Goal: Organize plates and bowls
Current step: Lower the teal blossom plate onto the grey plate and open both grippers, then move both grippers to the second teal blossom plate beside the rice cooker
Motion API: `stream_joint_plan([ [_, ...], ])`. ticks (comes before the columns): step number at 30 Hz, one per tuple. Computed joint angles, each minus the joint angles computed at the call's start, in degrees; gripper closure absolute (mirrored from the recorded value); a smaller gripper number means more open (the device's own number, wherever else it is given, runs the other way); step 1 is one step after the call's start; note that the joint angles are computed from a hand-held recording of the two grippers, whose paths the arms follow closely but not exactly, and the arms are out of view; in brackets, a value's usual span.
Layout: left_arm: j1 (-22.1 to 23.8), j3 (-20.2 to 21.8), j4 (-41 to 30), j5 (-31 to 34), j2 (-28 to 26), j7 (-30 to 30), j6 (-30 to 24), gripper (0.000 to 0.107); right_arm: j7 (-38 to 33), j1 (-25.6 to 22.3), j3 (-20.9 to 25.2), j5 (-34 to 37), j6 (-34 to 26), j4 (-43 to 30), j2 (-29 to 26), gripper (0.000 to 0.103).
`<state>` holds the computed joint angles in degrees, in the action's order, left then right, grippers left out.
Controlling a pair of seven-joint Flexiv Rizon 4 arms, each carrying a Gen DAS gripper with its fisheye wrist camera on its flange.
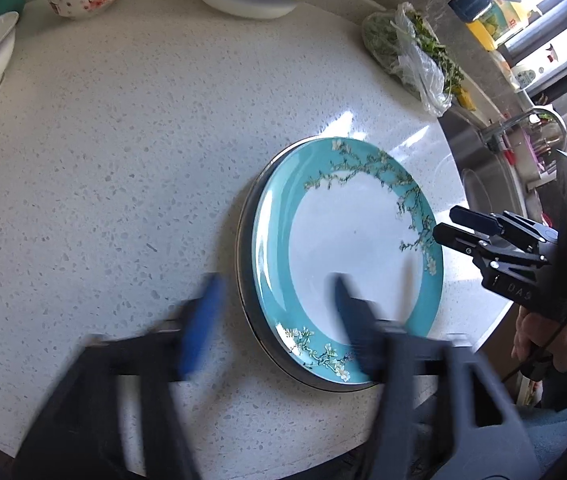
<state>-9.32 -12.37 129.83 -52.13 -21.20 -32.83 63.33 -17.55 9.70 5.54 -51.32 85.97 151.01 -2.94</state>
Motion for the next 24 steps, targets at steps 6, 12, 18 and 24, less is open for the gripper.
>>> stream_joint_plan([
  [6, 1.25, 0.66, 3.28, -13.96, 4.42, 7.87, -1.1, 0.022, -3.11, -21.42, 17.4, -1.68, 6.67, -6.67, -4.14, 0.03],
  [12, 3.54, 8.29, 6.96, -31.17, 9.97, 10.68, -3.98, 0.021, -23.48, -35.48, 45.4, 16.3, 14.73, -21.53, -25.85, 0.011],
  [18, 10.86, 15.9, 6.15, -36.72, 11.1, 10.74, -2.2, 0.019, -47.39, -26.95, 60.03, 34.98, -0.67, -44.8, -49.16, 0.01],
  [24, 20.61, 18.15, 0.58, -29.11, 4.28, 9.51, -2.55, 0.018, -37.79, -17.95, 63.4, 16.88, -11.77, -60.52, -66.11, 0.011],
])
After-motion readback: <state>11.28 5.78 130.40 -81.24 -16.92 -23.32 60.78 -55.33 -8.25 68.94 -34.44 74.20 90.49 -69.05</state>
